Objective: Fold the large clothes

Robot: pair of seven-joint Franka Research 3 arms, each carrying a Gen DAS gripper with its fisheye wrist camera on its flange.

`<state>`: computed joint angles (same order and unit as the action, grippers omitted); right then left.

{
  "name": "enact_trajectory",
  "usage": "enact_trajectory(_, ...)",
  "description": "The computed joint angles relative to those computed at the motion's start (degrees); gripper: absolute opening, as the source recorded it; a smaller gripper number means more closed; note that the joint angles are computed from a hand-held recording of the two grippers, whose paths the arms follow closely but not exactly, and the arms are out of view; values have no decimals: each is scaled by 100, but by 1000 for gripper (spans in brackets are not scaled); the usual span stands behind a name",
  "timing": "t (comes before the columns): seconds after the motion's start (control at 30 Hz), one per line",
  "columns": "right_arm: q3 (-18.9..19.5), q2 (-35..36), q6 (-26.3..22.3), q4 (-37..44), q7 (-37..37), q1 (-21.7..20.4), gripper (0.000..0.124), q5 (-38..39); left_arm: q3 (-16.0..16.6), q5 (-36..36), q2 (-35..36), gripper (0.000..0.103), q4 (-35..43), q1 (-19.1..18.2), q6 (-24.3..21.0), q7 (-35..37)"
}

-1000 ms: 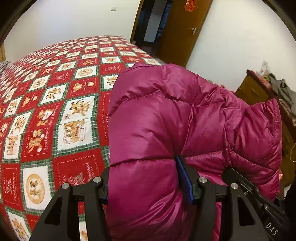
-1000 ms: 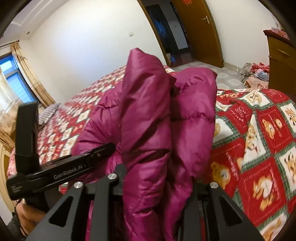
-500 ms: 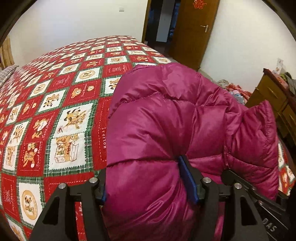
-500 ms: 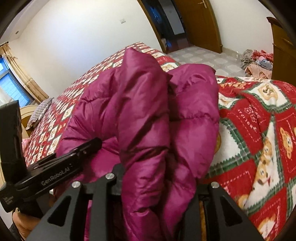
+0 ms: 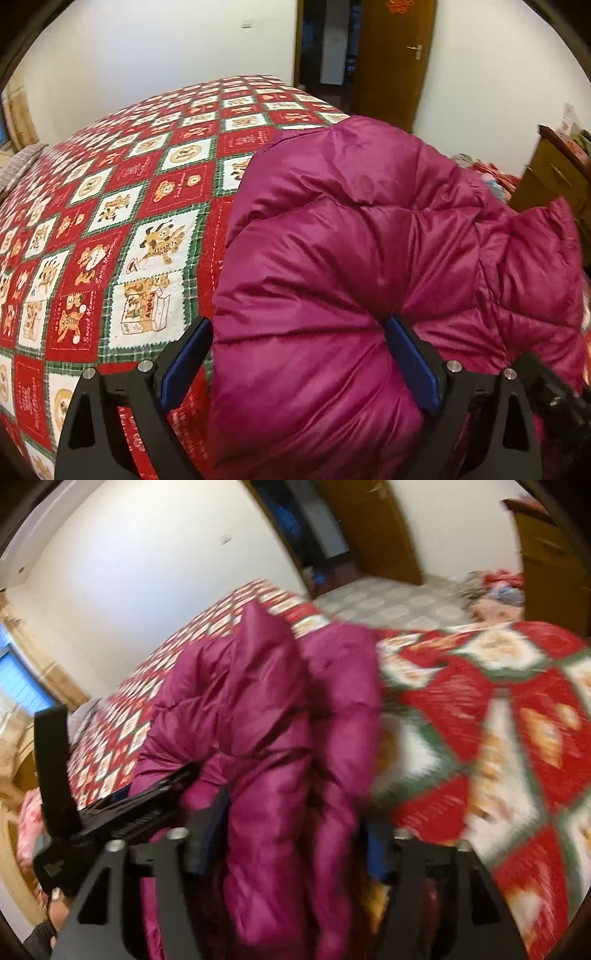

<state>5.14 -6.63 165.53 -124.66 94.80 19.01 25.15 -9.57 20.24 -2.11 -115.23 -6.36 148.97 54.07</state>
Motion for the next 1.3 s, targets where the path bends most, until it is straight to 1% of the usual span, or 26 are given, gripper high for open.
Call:
enact_trajectory(0.03,193,-281,193,-314,740,-237,77,-719,9,-81,-75,95,-43,-5,-16,136)
enact_trajectory(0.1,530,-726,348,-730,1588,-633,77,-1519,1,2,-320,95,-197,-3,-55,256)
enact_trajectory(0.13,838,-961,323,-900,2155,-985,77,-2033,-23,140,-428,95,-251,7,-109,222)
enact_trajectory(0.2,1315,-1406,229,-1167,2956,-1484,77,-2747,-48,299,-676,95,-434,23,-124,173)
enact_trajectory(0.23,1460,-1558,174,-1246,3191,-1621,77,-2970,-59,352,-869,95,-601,28,-85,146)
enact_trajectory(0.27,1756,-1835,34,-1357,3566,-1878,77,-3300,-68,387,-1018,95,-737,38,-50,114)
enact_trajectory(0.3,1871,-1947,-22,-1391,3758,-1980,77,-3480,-86,418,-1227,95,-922,48,-36,45)
enact_trajectory(0.33,2085,-2192,-107,-1484,4062,-2128,77,-3693,-92,414,-1401,95,-1080,50,-30,11)
enact_trajectory(0.4,2281,-2448,-174,-1570,4420,-2232,78,-3920,-109,388,-1727,95,-1373,45,-29,-38)
enact_trajectory(0.47,2587,-2689,-313,-1586,4874,-2410,78,-4145,-140,414,-2001,95,-1605,60,-45,-80)
enact_trajectory(0.53,2735,-2942,-428,-1652,5168,-2438,83,-4291,-192,516,-2443,95,-1988,85,22,-154)
enact_trajectory(0.6,2883,-2937,-522,-1575,5361,-2503,83,-4432,-225,584,-2727,95,-2218,104,41,-168)
enact_trajectory(0.73,2834,-3043,-823,-1640,5579,-2170,83,-4479,-321,706,-3480,95,-2763,148,19,-313)
enact_trajectory(0.83,2751,-3225,-900,-1775,5724,-1968,84,-4510,-232,626,-3955,95,-3104,78,118,-328)
enact_trajectory(0.9,2786,-3428,-976,-1848,5856,-1908,84,-4550,-190,562,-4219,95,-3261,54,147,-318)
enact_trajectory(0.93,2824,-3547,-1010,-1874,5924,-1900,87,-4578,-174,536,-4318,95,-3312,50,176,-308)
enact_trajectory(1.0,2899,-3770,-1033,-1920,6039,-1906,91,-4628,-224,507,-4603,95,-3401,74,104,-338)
enact_trajectory(1.1,3024,-4113,-973,-1942,6172,-1959,92,-4676,-302,577,-5060,95,-3521,126,148,-368)
enact_trajectory(1.2,3104,-4310,-893,-1888,6153,-2026,94,-4672,-402,686,-5470,95,-3594,186,172,-378)
enact_trajectory(1.3,3191,-4553,-787,-1857,6113,-2125,97,-4636,-431,731,-5793,95,-3642,185,200,-381)
